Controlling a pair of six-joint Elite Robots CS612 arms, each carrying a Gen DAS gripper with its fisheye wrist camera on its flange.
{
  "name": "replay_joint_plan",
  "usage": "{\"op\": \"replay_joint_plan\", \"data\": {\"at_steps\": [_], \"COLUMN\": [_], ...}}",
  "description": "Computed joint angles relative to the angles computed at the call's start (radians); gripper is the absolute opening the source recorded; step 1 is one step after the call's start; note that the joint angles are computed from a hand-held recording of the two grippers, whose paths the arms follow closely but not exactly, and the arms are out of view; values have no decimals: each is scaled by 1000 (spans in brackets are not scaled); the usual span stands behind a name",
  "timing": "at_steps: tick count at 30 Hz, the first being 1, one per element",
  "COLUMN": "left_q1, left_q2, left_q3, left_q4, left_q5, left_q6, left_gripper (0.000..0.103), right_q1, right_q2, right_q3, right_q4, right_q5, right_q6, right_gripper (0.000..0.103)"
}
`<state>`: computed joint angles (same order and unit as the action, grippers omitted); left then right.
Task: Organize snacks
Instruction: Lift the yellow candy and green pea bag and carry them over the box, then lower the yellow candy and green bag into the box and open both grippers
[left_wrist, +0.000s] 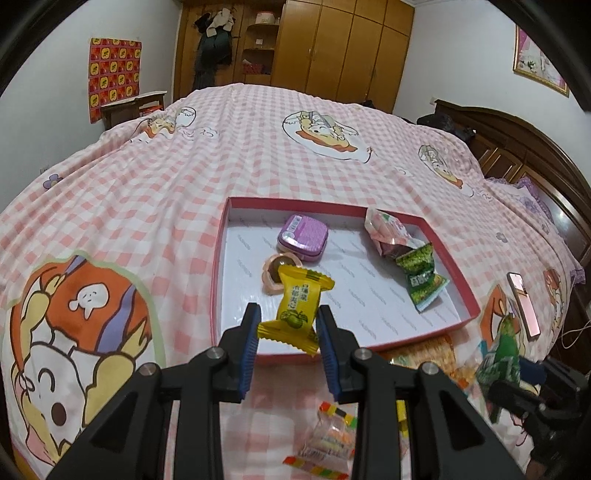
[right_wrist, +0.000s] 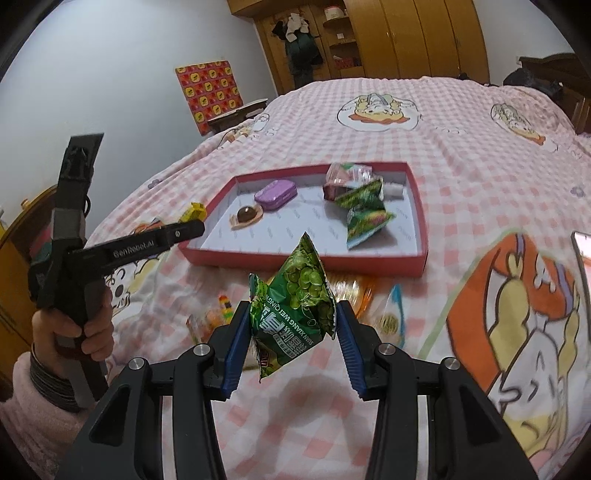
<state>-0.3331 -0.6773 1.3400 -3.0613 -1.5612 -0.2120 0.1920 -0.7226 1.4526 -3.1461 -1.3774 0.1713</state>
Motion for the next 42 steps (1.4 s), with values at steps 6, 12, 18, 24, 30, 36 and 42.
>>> {"op": "replay_joint_plan", "data": {"at_steps": [6,12,18,24,30,36,42], "left_q1": [0,-3,-2,2,4,-1,-3], "left_q2": [21,44,60,76,87,94,101], "left_q3": [-35,-72,-92,-116,-133,-146,-160], "left_q4": [21,59,79,102,124,137,151], "left_q5": [22,33,32,28,26,43,54], "left_q6": [-16,-15,-17,-31,-40,-26,-24], "left_gripper": [32,32,32,32,32,32,32], "right_q1": [-5,-7,-11,-10,-9,-8,-10], "right_q2": [10,26,49,74,105,124,138], "right_q3": [-39,-85,-134,-179,-237,-272,-296], "right_q4": [33,66,98,123,189,246,263], "right_q5": [-21,-39,-26,-18,-16,-27,-80], "right_q6": [-15,-40,-28,-11,-16,-28,-20], "right_gripper": [46,46,46,46,46,46,46]}}
